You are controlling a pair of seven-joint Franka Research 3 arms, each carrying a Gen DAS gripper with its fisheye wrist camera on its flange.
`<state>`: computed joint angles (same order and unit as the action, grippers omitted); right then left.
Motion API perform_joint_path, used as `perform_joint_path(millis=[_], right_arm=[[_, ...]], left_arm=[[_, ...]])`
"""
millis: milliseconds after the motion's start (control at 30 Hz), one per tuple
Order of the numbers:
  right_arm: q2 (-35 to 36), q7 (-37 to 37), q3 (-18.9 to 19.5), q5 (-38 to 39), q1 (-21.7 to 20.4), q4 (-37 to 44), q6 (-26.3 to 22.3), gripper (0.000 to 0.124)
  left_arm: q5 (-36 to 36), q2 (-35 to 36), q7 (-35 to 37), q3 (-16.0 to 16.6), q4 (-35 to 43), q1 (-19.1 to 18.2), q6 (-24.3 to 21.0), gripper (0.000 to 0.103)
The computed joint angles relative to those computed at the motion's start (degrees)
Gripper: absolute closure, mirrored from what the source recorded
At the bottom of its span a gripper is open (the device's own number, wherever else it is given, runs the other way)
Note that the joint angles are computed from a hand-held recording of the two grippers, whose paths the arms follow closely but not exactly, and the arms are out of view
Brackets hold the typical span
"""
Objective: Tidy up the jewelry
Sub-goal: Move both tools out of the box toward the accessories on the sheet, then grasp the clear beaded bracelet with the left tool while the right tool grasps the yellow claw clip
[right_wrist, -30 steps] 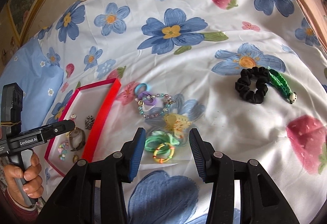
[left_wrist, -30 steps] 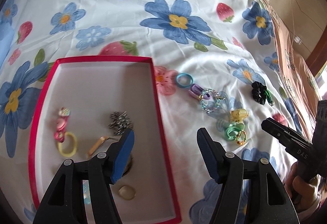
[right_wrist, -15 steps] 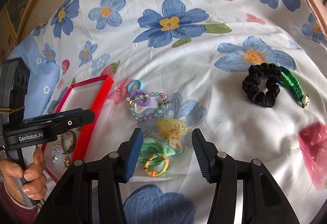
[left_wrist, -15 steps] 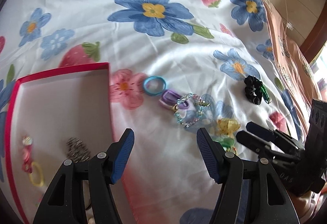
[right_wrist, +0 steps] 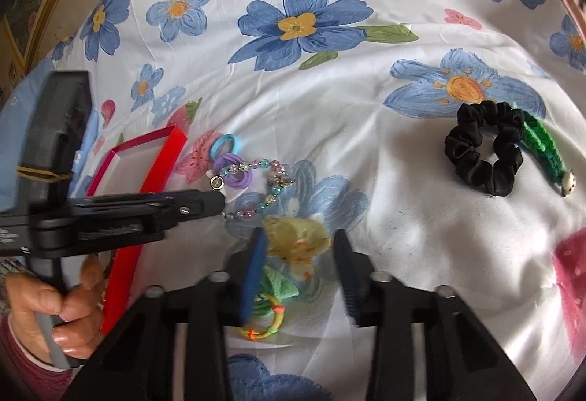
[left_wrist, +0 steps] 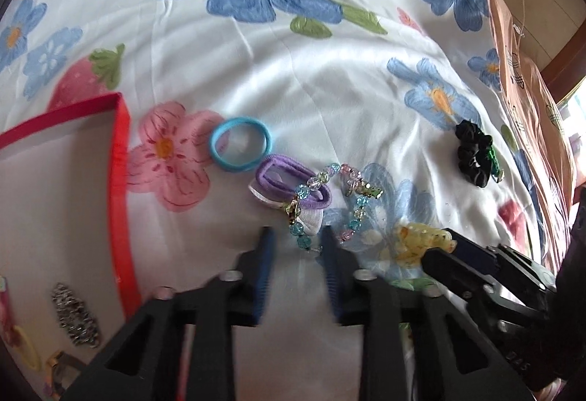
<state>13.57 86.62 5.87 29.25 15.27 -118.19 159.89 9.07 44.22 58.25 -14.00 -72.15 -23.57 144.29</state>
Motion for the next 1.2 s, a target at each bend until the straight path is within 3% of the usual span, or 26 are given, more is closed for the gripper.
perform_joint_path(millis=[100, 233, 767, 1133, 1167, 1200], right_arm=[[-0.4, 0.8, -0.5, -1.5, 0.5, -0.4, 0.7, 0.097], [-1.6, 1.2, -0.5, -1.3, 0.4, -1.9, 1.9, 0.097], [-5.2, -3.8, 1.0, 4.7, 0.7, -2.9, 4.6, 0.098], [-4.4, -5.5, 1.9, 5.2, 2.5, -0.5, 4.0, 0.098], [-4.1, -6.0, 2.1, 5.5, 2.6, 0.0, 3.7, 0.123], [-4.0, -5.7, 2.1, 5.4, 2.8, 0.3, 3.3, 0.124]], left_arm=[[0.1, 0.1, 0.1, 0.1, -0.5, 0.0, 1.8, 0.096], [1.3, -2.4, -0.5, 0.5, -4.5, -0.1, 5.2, 0.096], [0.7, -22.9, -3.5, -2.2, -32.3, 5.1, 21.1, 0.096], [0.9, -35.4, -6.8, -1.1, -46.4, 6.9, 26.4, 0.096], [0.9, -35.9, -7.1, -1.0, -47.0, 7.1, 26.5, 0.096], [0.6, -36.6, -7.1, -1.1, -47.9, 7.3, 26.8, 0.096]])
